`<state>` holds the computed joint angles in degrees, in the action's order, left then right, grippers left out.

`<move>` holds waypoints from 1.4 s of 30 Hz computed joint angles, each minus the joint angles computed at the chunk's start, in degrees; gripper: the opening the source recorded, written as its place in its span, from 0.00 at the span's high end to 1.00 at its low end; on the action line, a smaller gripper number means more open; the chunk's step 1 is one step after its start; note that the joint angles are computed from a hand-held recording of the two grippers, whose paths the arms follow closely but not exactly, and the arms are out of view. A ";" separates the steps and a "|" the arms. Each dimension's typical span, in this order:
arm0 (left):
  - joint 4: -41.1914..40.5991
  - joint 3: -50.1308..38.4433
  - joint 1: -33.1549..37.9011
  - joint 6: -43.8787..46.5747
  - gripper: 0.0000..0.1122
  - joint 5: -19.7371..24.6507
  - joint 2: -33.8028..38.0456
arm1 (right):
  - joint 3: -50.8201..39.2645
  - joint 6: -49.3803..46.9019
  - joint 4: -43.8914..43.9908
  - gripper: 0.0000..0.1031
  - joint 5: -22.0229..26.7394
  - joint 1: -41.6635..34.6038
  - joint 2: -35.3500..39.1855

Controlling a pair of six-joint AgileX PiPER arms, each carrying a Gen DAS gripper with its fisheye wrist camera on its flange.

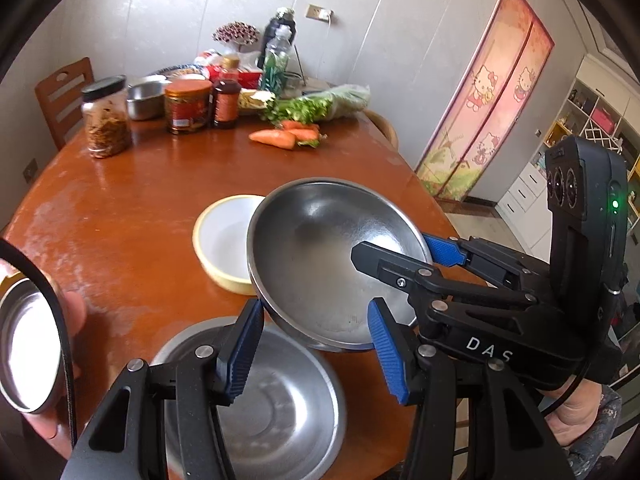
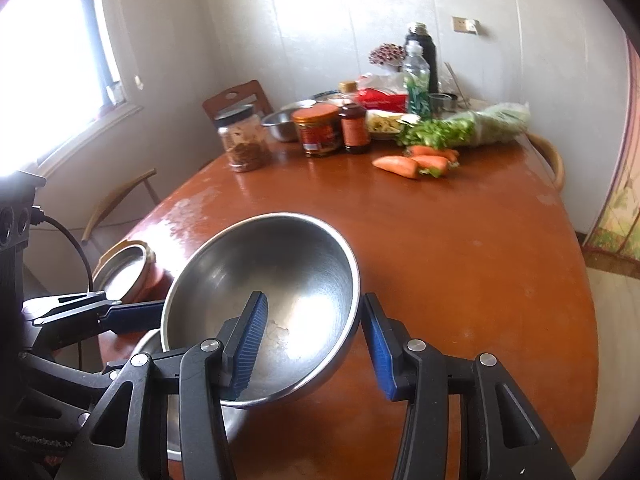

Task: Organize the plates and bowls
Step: 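Grasp the rim of the steel mixing bowl with the left tool, then carry the steel mixing bowl over the basin and lower it inside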

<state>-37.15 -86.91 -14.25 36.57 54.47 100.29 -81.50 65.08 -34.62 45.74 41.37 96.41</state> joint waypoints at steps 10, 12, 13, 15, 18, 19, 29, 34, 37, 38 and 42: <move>-4.18 7.45 8.42 8.02 0.52 1.43 -5.96 | -10.35 1.27 -1.58 0.51 5.73 7.04 6.95; -4.63 8.83 9.56 9.31 0.52 1.62 -6.69 | -11.63 2.09 -1.83 0.51 6.25 8.18 8.26; -4.99 9.77 10.39 10.26 0.52 1.76 -7.17 | -11.85 2.32 -1.86 0.51 6.30 8.49 8.53; -5.61 11.67 11.99 12.18 0.52 2.21 -8.18 | -12.30 3.46 -2.06 0.51 6.38 9.61 9.38; -6.34 13.55 13.27 14.26 0.52 2.54 -8.92 | -12.27 5.28 -2.02 0.51 6.46 10.90 10.17; -6.28 14.23 13.58 14.60 0.52 2.44 -9.17 | -12.33 5.63 -2.04 0.51 6.72 11.34 10.41; -6.83 19.00 14.99 17.71 0.52 2.09 -10.52 | -9.79 9.28 -2.40 0.51 6.95 13.68 10.69; -6.28 20.13 14.59 17.77 0.52 0.75 -10.28 | -8.71 10.14 -1.96 0.51 6.18 13.98 11.17; -5.96 20.48 14.25 17.56 0.52 -0.05 -10.00 | -7.89 9.94 -1.45 0.51 5.30 13.82 11.16; -5.87 20.60 14.20 17.59 0.52 -0.23 -9.90 | -7.91 9.84 -1.33 0.51 5.24 13.74 11.21; -5.17 20.45 13.68 17.31 0.52 -0.69 -9.16 | -7.00 10.08 -1.07 0.51 4.56 13.69 11.07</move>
<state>-42.32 -66.46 -0.57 53.89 53.78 91.14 -88.49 75.15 -35.69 50.29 55.06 107.48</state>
